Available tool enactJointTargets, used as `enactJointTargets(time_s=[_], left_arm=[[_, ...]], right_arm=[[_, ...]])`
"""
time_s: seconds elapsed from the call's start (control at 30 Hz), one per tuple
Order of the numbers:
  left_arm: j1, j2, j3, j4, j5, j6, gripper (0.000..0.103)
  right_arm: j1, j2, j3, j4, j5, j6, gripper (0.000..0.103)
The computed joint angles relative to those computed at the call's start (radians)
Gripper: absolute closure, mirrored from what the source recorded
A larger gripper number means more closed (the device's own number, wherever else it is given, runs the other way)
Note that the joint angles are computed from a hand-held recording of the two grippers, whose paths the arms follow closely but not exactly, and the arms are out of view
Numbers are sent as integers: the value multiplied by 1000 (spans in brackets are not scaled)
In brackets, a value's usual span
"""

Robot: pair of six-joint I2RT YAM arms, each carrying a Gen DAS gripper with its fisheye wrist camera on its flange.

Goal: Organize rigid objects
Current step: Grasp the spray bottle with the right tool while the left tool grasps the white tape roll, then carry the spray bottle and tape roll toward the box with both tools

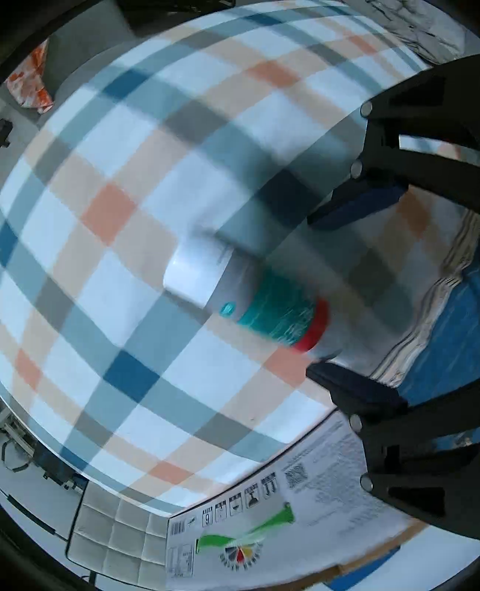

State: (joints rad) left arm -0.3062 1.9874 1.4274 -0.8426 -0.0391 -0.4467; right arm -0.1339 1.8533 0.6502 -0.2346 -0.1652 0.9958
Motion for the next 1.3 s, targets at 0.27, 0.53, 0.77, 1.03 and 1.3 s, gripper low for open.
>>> enactJointTargets(time_s=[0.27,0.53,0.77,1.03,1.3], left_arm=[[107,0,-22,7,66,15,6],[210,62,27,-33,113,104,6],[280,190,143,-77,166,129,6],[295,381,324,-147,137,166,24],[292,423,300,-108,153,208,36]], right_arm=[[125,54,92,-163,75,-73,65],[454,27,69,-217,46,-111,65],[635,148,259,-279,59,-158,65],[643,220,371,-348,51,-173,65],[663,256,460,-409,60,-129,65]])
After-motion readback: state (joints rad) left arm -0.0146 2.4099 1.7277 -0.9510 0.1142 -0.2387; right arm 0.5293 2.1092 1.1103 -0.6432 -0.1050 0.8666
